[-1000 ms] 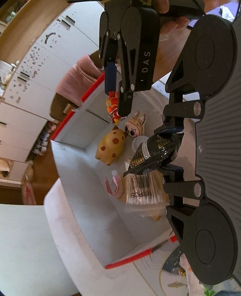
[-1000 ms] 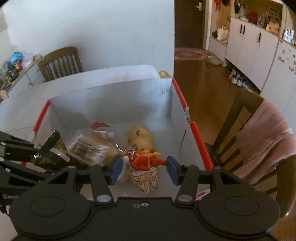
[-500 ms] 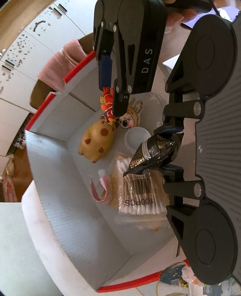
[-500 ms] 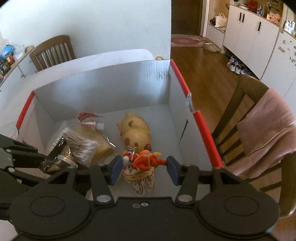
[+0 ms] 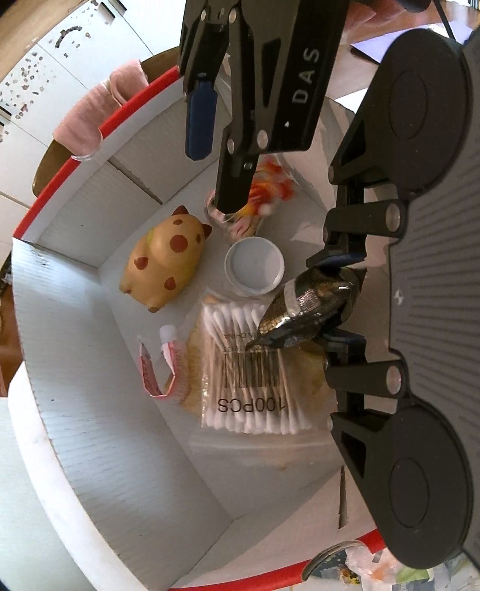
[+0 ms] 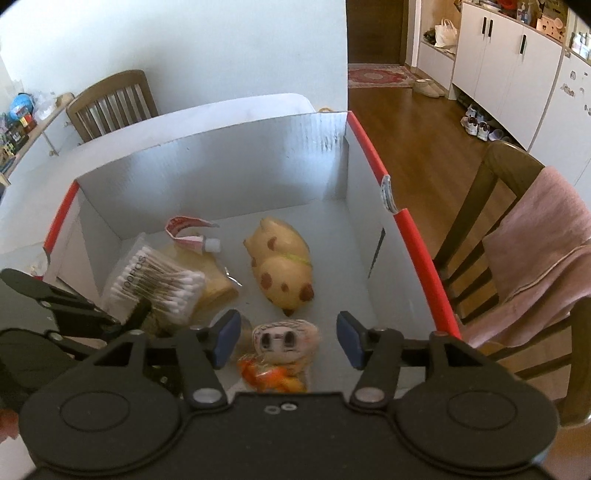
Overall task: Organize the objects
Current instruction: 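Open the right tool to drop the plush while the left tool releases the black packet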
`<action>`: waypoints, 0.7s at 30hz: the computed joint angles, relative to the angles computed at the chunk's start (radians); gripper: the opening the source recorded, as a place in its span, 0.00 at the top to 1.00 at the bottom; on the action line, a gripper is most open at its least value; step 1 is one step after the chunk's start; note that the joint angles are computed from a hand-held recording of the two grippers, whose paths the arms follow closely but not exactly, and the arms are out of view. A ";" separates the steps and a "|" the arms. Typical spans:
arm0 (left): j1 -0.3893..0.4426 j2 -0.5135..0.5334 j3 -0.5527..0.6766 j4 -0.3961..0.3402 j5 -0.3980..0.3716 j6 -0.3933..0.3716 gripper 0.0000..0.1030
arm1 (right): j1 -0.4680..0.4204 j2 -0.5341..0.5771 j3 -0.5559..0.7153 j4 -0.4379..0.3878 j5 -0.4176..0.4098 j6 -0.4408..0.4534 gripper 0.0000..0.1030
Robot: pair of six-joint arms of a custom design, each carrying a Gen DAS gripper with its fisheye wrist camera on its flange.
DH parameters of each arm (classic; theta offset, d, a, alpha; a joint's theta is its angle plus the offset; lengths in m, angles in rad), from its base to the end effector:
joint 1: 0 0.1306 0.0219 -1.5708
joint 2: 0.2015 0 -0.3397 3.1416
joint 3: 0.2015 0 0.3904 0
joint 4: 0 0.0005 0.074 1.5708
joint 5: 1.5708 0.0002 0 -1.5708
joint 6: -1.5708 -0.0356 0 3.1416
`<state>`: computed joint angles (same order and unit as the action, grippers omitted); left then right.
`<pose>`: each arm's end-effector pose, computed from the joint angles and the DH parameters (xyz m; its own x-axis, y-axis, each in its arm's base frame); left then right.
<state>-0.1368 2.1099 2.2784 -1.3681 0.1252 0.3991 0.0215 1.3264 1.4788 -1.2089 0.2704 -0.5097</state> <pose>0.6685 -0.0970 0.3448 -0.9207 -0.2624 -0.2890 -0.1927 0.9493 -0.2482 0.4464 -0.0004 0.4349 -0.7058 0.4551 -0.5429 0.5213 0.8526 0.0370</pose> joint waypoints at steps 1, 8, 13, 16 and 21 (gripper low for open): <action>0.001 0.006 0.010 -0.011 0.005 0.000 0.65 | 0.001 -0.002 0.000 0.002 -0.001 -0.002 0.41; 0.016 0.013 0.030 -0.039 0.024 0.034 0.37 | 0.012 -0.030 -0.012 0.016 -0.007 -0.018 0.40; 0.011 -0.032 -0.020 0.005 -0.004 0.027 0.36 | 0.015 -0.058 -0.020 0.019 -0.009 -0.025 0.39; 0.007 -0.080 -0.081 0.054 -0.014 0.022 0.35 | 0.025 -0.066 -0.014 0.013 -0.002 -0.025 0.39; -0.018 -0.172 -0.201 0.145 -0.096 -0.007 0.35 | 0.049 -0.085 -0.002 0.004 0.016 -0.013 0.39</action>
<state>-0.1553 1.9374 2.0772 -1.2228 0.0292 0.3924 0.0706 1.2410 1.4768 -1.2045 0.2864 -0.5230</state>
